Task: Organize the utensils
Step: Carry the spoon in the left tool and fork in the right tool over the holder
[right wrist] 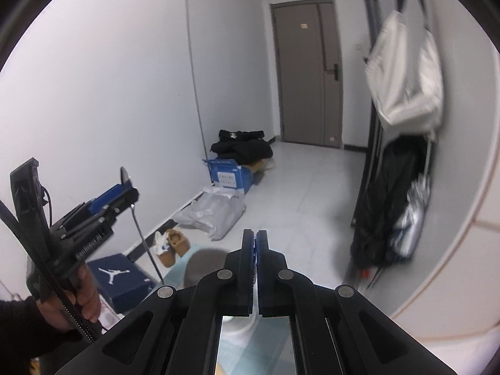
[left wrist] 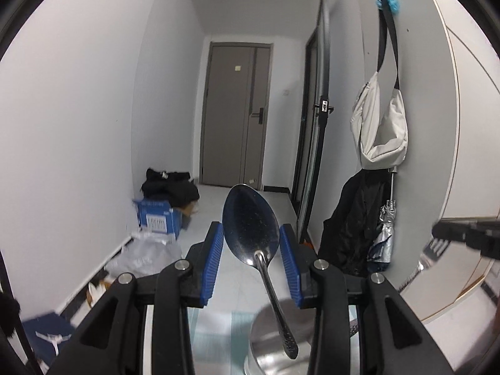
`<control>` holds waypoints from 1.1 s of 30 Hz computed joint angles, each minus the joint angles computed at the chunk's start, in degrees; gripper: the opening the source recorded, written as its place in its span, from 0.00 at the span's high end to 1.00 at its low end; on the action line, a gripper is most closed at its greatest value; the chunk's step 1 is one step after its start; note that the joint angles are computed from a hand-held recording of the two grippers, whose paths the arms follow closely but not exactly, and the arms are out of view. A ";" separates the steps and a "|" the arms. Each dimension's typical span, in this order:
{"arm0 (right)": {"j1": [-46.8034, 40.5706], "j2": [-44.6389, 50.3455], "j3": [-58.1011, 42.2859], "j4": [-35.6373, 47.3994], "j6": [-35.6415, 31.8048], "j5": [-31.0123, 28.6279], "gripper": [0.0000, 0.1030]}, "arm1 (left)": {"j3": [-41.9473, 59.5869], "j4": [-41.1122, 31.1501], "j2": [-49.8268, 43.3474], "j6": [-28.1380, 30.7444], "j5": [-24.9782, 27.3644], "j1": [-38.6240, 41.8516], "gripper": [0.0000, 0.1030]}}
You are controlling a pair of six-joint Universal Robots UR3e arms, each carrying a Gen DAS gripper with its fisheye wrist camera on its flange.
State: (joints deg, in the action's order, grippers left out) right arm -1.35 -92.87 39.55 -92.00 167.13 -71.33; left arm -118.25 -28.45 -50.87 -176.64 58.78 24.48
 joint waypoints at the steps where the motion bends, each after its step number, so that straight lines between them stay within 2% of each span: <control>1: 1.00 2.05 -2.32 -0.02 -0.41 -0.88 0.99 | 0.35 2.36 -2.64 0.01 1.09 -1.44 0.69; 5: 5.10 11.72 -11.65 -0.63 -3.00 -3.16 0.99 | 1.67 7.09 -9.58 1.91 2.47 -3.94 0.69; 12: 7.45 20.87 -18.19 -1.56 -7.58 -3.47 0.99 | 2.71 10.33 -16.63 5.78 1.12 -5.65 0.69; 17: 7.70 21.55 -14.01 -5.80 -9.06 -2.59 0.99 | 2.05 12.56 -19.08 6.94 -0.46 -6.39 0.69; 23: 8.04 20.39 -7.84 -9.95 -9.71 -2.00 0.99 | 1.25 15.55 -21.03 8.76 2.34 -9.38 0.69; 28: 7.41 20.03 -4.97 -10.85 -10.59 -0.94 0.99 | 1.39 14.66 -21.58 9.38 3.04 -10.14 0.69; 33: 7.41 20.13 -4.22 -10.06 -11.28 0.21 0.99 | 2.53 9.92 -20.79 11.30 0.31 -8.91 0.69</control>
State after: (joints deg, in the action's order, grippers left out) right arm 6.06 -72.74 35.33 -102.06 155.85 -71.12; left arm -115.72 -18.53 -71.66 -165.34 59.09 15.57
